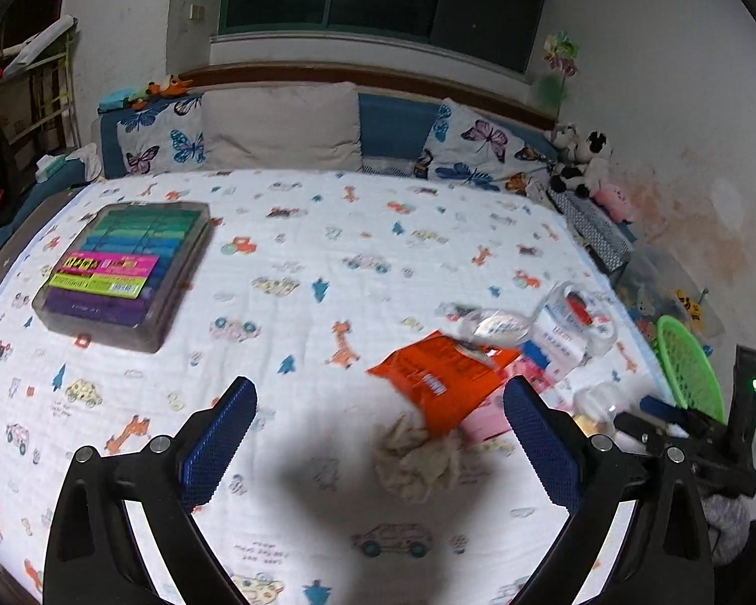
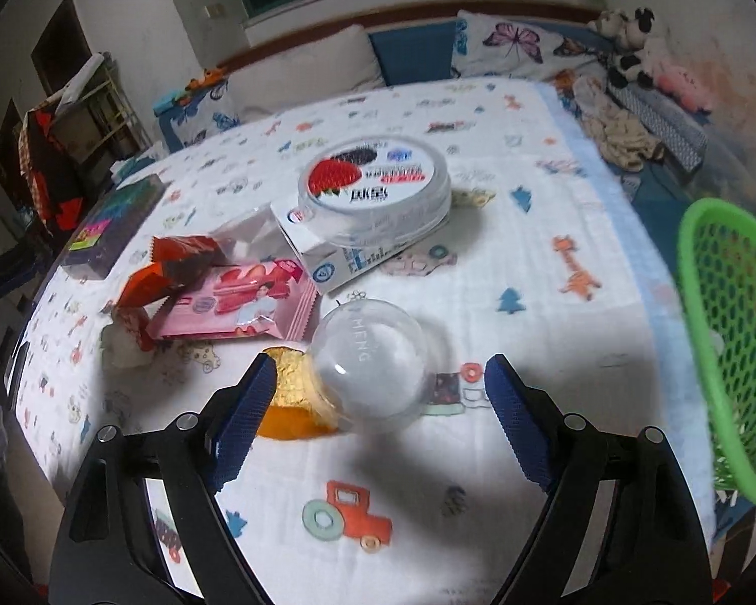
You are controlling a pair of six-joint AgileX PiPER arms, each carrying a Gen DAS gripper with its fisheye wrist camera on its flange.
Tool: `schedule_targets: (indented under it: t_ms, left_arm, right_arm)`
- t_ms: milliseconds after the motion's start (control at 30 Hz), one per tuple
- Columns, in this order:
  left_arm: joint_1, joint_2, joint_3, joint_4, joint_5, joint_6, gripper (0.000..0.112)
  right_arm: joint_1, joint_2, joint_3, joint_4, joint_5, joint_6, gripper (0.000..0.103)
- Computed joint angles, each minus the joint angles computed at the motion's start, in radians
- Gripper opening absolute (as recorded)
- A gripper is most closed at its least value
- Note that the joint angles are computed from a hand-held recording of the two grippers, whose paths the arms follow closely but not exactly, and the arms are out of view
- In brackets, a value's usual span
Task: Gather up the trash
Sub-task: 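Grasp the clear plastic cup with the right gripper while the left grasps the crumpled tissue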
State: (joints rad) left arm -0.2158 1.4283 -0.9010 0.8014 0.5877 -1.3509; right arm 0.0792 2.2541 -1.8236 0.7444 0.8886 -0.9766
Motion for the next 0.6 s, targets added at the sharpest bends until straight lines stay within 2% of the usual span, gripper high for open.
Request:
schedule_targets:
  t_ms: [300,533,600]
  left_arm:
    - [0.024,-0.022,0.073,-0.017,-0.082,0.051,0.095]
    - [0.031,0.027,0.06,-0.085,-0.128,0.176,0.095]
    - [0.045,0.027,0.08,-0.123,-0.155,0.206,0.095]
  right_arm:
    - [0.048,0.085,-0.104,-0.081,0.015,0.091,0.077]
    - [0.06,0.067,-0.061,-0.087,-0.021,0.078,0.065]
    - [0.055,0.065,-0.058,-0.077,-0.017,0.071,0.065]
